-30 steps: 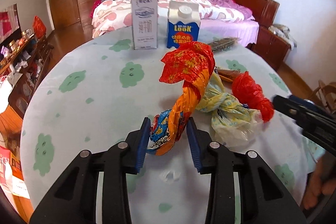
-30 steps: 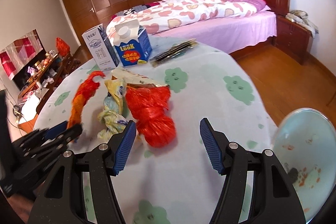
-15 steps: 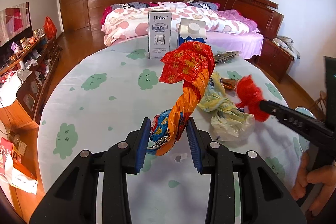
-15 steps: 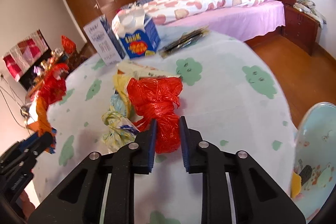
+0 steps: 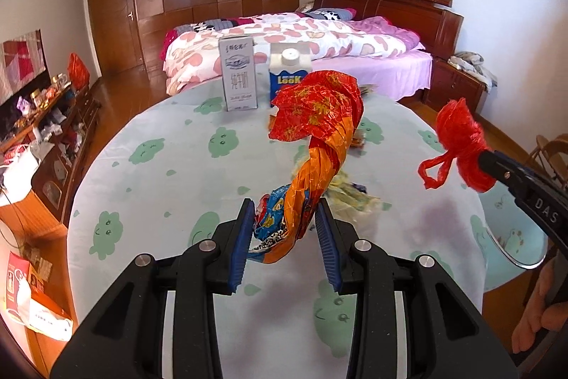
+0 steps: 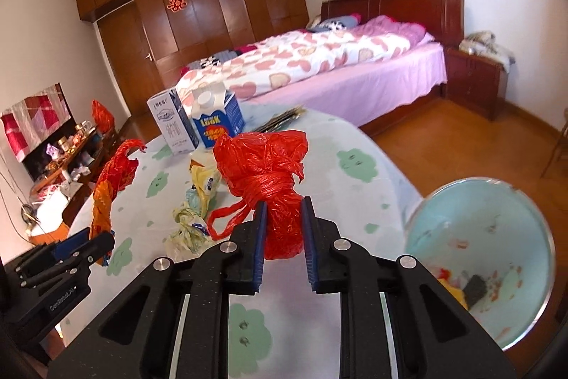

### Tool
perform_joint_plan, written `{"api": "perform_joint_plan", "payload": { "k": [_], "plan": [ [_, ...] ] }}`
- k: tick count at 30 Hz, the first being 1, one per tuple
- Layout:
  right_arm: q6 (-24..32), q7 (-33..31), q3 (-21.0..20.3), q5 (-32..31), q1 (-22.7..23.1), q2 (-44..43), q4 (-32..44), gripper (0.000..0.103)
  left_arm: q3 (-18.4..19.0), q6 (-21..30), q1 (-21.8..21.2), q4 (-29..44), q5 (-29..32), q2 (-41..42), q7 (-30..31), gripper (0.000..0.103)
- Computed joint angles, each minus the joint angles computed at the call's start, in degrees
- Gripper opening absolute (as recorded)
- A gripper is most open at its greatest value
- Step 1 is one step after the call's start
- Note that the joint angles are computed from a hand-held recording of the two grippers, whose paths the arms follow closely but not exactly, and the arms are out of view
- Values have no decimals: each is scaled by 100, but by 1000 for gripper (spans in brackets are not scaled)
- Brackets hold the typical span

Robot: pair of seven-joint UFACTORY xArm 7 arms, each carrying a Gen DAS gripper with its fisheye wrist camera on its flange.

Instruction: Collect trash

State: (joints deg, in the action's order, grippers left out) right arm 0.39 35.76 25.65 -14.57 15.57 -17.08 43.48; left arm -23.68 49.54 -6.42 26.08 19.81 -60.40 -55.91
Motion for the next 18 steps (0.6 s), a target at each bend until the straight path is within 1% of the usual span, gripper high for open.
{"api": "perform_joint_plan", "payload": {
  "k": [7, 10, 18],
  "plan": [
    [19, -122, -136, 116, 69, -546, -362, 20, -227, 142, -112, 205, 2, 154, -68, 36],
    [65, -222, -286, 260, 187, -745, -517, 20, -313, 183, -149, 312, 16, 271, -127, 36],
    [163, -315, -327, 464, 214, -1149, -772, 20, -464, 257, -267, 541, 125, 473, -252, 36]
  ]
}}
